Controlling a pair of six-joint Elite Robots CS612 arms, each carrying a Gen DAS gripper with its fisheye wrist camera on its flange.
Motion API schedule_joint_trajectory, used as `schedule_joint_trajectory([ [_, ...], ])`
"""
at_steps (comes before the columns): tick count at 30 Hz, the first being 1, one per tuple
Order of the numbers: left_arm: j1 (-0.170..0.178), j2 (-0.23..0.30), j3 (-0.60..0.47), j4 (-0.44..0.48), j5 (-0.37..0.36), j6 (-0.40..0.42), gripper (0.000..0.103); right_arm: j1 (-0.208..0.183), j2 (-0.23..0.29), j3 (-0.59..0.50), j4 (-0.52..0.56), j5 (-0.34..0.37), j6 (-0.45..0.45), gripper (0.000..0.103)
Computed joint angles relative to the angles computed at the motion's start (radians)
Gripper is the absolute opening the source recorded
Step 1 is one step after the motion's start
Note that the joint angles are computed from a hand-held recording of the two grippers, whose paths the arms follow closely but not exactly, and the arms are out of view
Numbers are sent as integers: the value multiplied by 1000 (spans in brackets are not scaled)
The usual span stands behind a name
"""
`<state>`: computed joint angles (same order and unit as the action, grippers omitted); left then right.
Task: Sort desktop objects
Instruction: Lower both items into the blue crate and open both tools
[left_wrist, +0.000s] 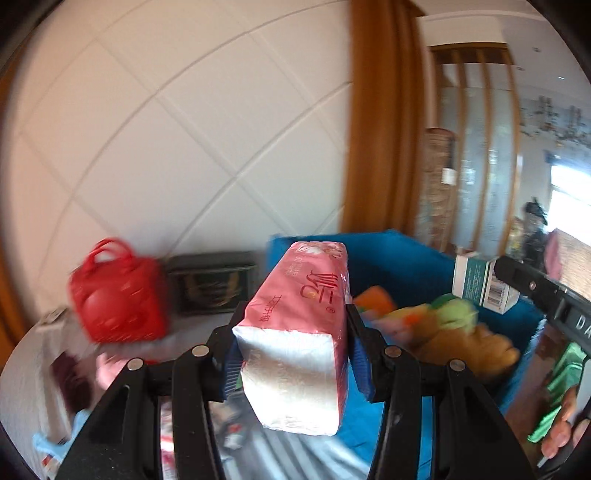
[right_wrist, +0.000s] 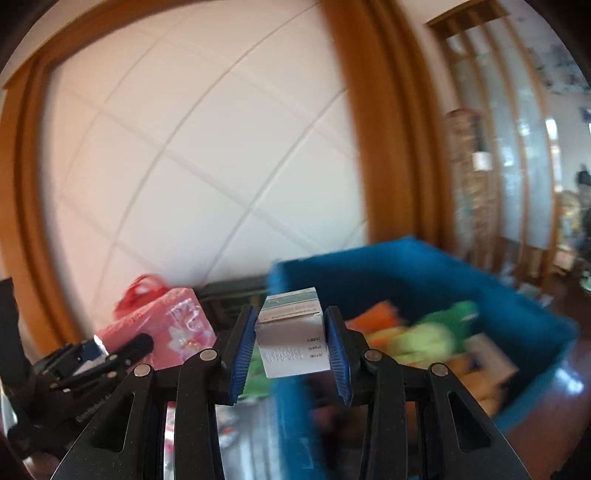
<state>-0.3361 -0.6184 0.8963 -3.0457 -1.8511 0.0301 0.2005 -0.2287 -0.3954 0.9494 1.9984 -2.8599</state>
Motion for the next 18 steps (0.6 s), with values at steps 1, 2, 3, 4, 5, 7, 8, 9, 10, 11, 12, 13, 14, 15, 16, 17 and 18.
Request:
schedule_joint_trajectory([
  [1,-13,0,-6,8,-5,10,48,-10,29,-72,46,29,3,37],
  [2,-27,0,-13,21,-7,19,48,-16,44,-110,70,44,5,37],
  [3,-37,1,-22,35,-8,25,48,-26,64,-160,103,70,10,37],
  [4,-50,1,-29,55,-9,36,48,-35,76,-189,128,85,13,37],
  [5,-61,4,-38,76,-9,45,48,-42,88,-218,151,93,17,37],
  [7,-80,6,-46,113,1,60,48,-64,105,-257,196,110,29,37],
  [8,-88,9,-54,132,8,64,48,-71,108,-261,206,114,33,37],
  [9,-95,14,-65,151,16,67,48,-81,111,-267,222,114,38,37],
  [10,-102,21,-78,176,27,71,48,-94,116,-274,238,110,45,37],
  [11,-107,20,-76,189,34,73,48,-101,120,-280,249,110,47,37],
  [12,-113,21,-79,206,43,75,48,-110,126,-288,266,110,47,37],
  [13,-118,24,-86,224,53,78,48,-121,128,-284,276,102,48,37],
  [14,-124,26,-87,225,72,82,48,-129,143,-315,301,94,50,37],
  [15,-130,25,-84,220,90,86,48,-138,142,-304,303,83,48,37],
  [16,-134,18,-68,209,109,92,48,-148,140,-290,309,76,46,37],
  [17,-138,18,-68,210,120,95,48,-153,147,-301,320,72,45,37],
  [18,-141,16,-67,212,128,98,48,-160,145,-287,324,66,42,37],
])
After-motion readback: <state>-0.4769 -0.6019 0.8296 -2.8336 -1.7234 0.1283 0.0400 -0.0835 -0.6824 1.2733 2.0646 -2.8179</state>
